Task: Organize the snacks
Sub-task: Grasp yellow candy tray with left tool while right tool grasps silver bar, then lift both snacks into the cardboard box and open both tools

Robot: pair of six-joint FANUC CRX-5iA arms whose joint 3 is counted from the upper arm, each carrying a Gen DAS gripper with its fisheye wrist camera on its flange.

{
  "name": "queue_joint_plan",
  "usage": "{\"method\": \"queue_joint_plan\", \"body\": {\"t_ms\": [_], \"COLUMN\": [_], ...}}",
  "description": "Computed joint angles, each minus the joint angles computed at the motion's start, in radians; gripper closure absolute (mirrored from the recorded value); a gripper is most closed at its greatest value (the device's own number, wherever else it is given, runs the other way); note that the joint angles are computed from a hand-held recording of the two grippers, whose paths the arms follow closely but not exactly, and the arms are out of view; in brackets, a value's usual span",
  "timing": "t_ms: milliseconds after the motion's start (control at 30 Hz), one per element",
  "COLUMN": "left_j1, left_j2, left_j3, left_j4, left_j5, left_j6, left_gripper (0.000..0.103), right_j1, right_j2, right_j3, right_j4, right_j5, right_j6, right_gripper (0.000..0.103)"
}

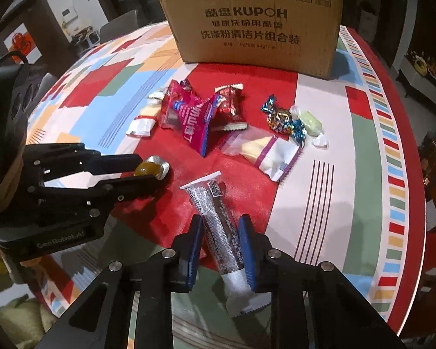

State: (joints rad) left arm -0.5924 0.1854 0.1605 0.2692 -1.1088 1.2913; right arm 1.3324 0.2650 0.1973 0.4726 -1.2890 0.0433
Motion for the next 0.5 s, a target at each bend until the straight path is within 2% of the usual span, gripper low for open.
{"method": "queue_joint_plan", "body": {"t_ms": [500], "left_j1": [0.008], "left_j2": [-0.053], "left_j3": [-0.012], "left_j4": [0.016], "left_j5": [0.039], "left_j6": [0.022], "left_gripper": [0.072], "right_j1": [0.016], "right_j2": [-0.021], "right_j3": [-0.024], "right_j4": [0.113], "right_j5": [0.036], "right_j6": [-0.056], "right_gripper": [0.081]}}
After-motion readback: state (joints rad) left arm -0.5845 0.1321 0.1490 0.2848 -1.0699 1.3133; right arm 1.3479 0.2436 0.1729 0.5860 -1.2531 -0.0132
